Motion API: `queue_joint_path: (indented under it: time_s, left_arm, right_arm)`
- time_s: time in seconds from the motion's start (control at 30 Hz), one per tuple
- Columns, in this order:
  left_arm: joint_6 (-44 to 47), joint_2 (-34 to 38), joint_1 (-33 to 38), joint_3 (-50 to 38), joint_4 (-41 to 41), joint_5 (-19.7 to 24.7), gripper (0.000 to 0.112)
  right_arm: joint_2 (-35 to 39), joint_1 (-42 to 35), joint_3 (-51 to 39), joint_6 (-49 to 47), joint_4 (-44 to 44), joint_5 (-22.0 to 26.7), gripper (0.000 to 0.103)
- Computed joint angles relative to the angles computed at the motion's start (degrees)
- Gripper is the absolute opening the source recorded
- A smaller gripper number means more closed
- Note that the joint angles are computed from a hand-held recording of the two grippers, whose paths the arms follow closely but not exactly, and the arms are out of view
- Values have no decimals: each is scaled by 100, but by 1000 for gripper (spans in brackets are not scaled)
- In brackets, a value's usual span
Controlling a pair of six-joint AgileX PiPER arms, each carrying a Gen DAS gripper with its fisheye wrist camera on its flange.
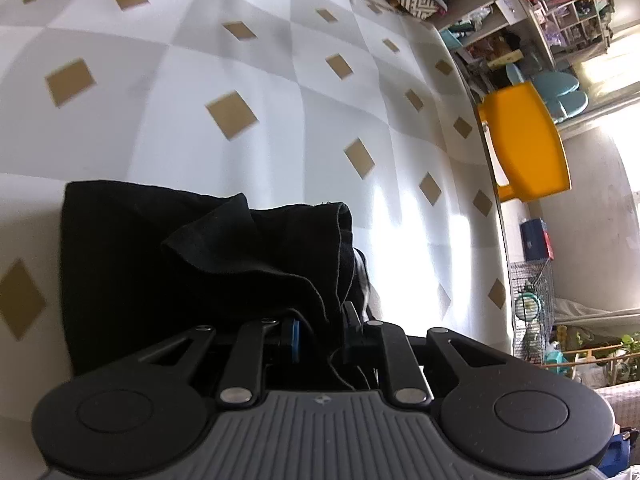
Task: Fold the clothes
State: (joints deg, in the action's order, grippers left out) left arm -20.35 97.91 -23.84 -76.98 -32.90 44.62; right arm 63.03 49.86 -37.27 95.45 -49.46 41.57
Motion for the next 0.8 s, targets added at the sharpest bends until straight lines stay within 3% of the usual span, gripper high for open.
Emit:
queue_joint_path:
  time_s: [0.27,0.43,0.7,0.8]
  left_arm:
    - [-56,863,-391,-743,28,143,17]
    - [-267,1192,-452,-824,-25,179,28]
    - [-41,586,-292,-583,305,324,67]
    - [8,43,-163,-82,450,185,75]
  right_arm:
    - [236,-438,123,377,221,289,14]
    - [408,-818,147,341,557,292,45]
    - [427,-688,41,424,467,439,57]
    - [454,-832,-36,203,721,384,62]
